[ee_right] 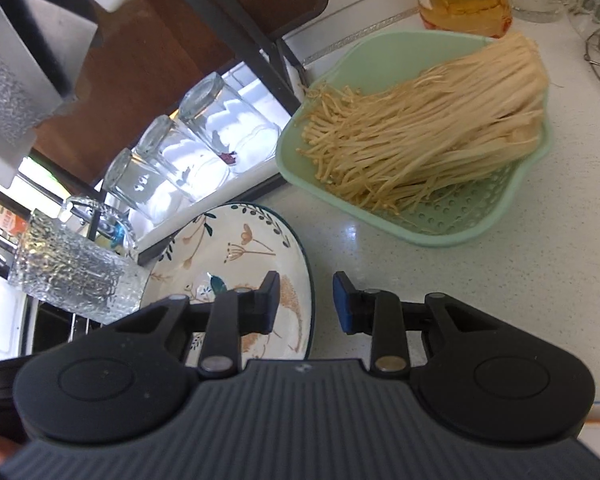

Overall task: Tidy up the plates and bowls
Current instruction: 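Lift the bird-print plate with both grippers toward the plate stack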

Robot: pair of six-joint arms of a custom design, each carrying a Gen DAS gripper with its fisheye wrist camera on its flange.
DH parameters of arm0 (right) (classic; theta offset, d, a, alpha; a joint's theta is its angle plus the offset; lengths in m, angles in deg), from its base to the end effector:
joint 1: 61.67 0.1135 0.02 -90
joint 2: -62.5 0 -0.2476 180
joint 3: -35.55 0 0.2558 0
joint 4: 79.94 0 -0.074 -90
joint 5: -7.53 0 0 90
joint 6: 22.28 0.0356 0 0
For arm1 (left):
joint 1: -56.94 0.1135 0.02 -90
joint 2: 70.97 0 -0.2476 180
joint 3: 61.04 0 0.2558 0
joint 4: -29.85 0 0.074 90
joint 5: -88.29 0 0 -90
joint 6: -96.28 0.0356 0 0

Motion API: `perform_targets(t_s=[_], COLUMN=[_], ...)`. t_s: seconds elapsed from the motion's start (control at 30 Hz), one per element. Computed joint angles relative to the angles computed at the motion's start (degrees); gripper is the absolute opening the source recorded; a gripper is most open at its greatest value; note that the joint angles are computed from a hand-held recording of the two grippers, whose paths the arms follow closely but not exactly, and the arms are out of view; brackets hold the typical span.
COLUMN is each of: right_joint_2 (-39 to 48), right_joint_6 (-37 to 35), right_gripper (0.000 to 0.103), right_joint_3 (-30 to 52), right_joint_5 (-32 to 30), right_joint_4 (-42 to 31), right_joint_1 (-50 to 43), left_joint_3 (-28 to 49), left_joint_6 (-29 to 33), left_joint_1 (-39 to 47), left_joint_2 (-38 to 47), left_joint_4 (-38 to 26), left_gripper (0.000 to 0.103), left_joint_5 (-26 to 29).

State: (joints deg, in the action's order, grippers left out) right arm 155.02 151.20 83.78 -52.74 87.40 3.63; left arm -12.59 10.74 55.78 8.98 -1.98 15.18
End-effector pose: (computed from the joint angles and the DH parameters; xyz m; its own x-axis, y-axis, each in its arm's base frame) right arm 0.1294 0.2390 0.0943 -0.7113 0.5182 -0.4749 0.2712 0.8257 0.4946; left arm 0.2431 -0.0153 0.1271 -0.8791 0.0922 -0.4677 0.2188 0.9497 -0.2239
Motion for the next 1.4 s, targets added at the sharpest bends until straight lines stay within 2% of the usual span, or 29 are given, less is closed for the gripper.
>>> perform_targets(t_s=[0.1, 0.27, 0.33, 0.4, 0.43, 0.53, 0.67, 0.73, 0.93, 1.1, 1.2, 1.27, 1.4], right_joint_2=[0.9, 2.8, 2.9, 2.9, 2.9, 3.4, 4.9, 5.3, 4.3, 3.1, 1.0, -1.1, -6.9], right_joint_6=[-0.7, -2.1, -2.5, -3.4, -3.6, -5.1, -7.8, -8.8, -9.2, -8.0, -4.6, -2.6, 2.8], right_gripper=[0.027, 0.023, 0.022, 0.022, 0.022, 0.019, 0.017, 0.017, 0.018, 0.019, 0.019, 0.019, 0.019], right_joint_3=[0.1, 0.8, 0.8, 0.9, 1.0, 1.2, 2.2, 2.4, -0.3, 0.5, -0.1, -1.0, -1.8], right_joint_5=[-1.4, -3.2, -3.6, -4.0, -4.1, -5.0, -5.8, -6.1, -8.0, -6.7, -5.9, -3.9, 1.6], right_joint_4=[1.3, 3.2, 3.5, 3.4, 3.3, 4.2, 5.1, 5.5, 10.2, 6.2, 3.8, 2.5, -4.5], right_joint_1=[-0.9, -2.4, -2.7, -3.2, -3.4, -4.1, -5.1, -5.5, -6.7, -4.5, -2.5, -0.7, 3.7], left_joint_3=[0.4, 1.2, 0.7, -0.8, -1.2, -0.2, 1.9, 2.9, 4.1, 6.5, 6.4, 6.1, 5.0], left_joint_6=[0.9, -2.5, -3.4, -4.6, -5.1, -5.8, -4.9, -4.8, -5.7, -7.2, -5.6, -5.9, -4.8], left_joint_1=[1.4, 3.3, 2.8, 1.6, 2.0, 2.7, 3.8, 3.4, 2.9, 5.0, 4.9, 4.6, 4.4], left_joint_2=[0.2, 0.6, -0.1, -2.9, -3.3, -0.1, 6.0, 8.3, 10.2, 11.5, 8.1, 6.0, 0.2], left_joint_4=[-0.6, -2.1, -1.5, -0.1, 0.6, 1.4, 1.6, 1.9, 1.9, -1.8, -3.9, -5.1, -9.0], left_gripper=[0.04, 0.04, 0.04, 0.04, 0.04, 0.04, 0.04, 0.033, 0.03, 0.03, 0.03, 0.03, 0.03], left_joint_5=[1.5, 3.0, 2.2, -2.0, -1.9, -1.9, 0.9, 0.7, 0.7, 4.4, 5.0, 5.2, 7.3])
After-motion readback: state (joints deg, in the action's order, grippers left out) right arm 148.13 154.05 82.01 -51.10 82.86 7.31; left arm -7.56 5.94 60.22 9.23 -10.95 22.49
